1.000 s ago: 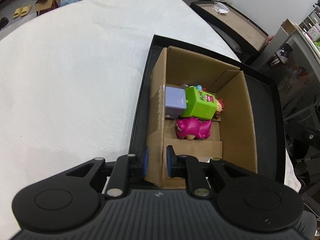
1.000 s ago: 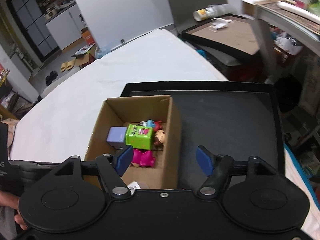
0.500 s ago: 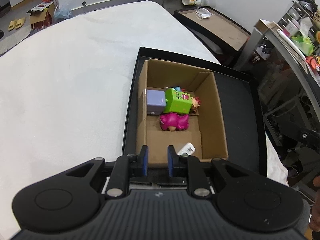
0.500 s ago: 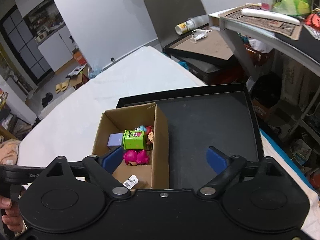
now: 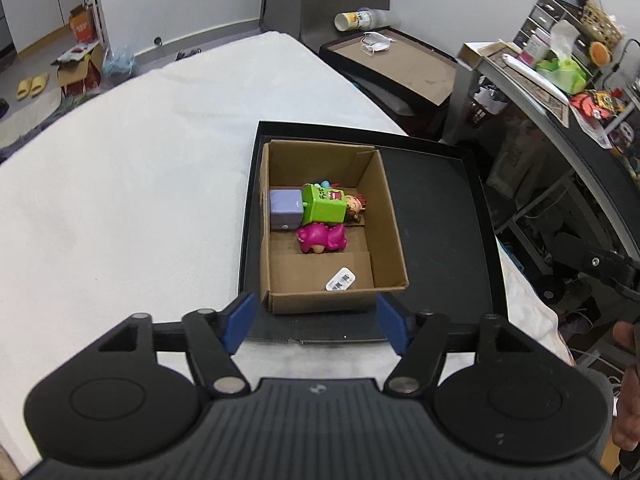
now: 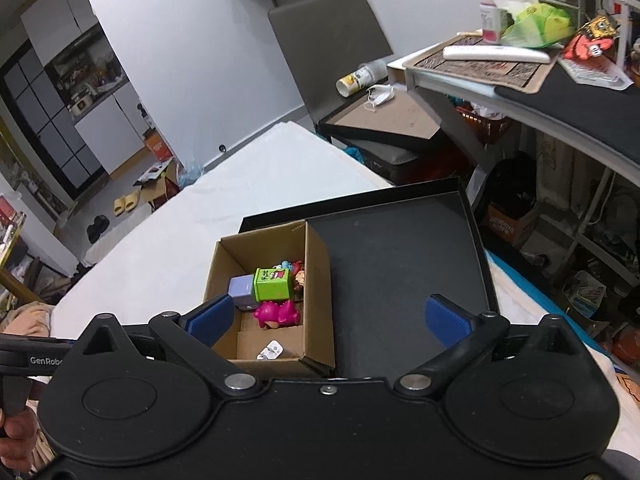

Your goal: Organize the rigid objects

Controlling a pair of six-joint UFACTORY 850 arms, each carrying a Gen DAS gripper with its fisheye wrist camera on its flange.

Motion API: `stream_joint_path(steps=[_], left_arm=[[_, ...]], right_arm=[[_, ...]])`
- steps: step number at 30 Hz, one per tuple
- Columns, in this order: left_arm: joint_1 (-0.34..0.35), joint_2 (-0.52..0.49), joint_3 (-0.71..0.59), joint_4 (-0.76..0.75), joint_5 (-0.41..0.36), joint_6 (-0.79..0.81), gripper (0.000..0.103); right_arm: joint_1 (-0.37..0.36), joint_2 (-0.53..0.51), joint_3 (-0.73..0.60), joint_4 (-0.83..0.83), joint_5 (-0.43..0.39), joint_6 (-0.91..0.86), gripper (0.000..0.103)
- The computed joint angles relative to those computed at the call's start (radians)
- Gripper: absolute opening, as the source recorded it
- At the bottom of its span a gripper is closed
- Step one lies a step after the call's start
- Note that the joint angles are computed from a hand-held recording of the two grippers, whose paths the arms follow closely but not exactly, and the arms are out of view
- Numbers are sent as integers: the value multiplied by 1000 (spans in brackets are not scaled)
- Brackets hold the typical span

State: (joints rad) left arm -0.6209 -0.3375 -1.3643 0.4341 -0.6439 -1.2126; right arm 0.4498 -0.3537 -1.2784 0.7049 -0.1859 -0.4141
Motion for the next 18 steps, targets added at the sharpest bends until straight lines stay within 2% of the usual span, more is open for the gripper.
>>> stream_joint_path(steps=[8,18], left_arm=[[-63,36,-19,97,-56,-50,75],[-143,87,-3,228,-117,-174,80]], right_arm=[[0,80,70,-2,19,3,103],[6,162,137,-101,35,96,103]])
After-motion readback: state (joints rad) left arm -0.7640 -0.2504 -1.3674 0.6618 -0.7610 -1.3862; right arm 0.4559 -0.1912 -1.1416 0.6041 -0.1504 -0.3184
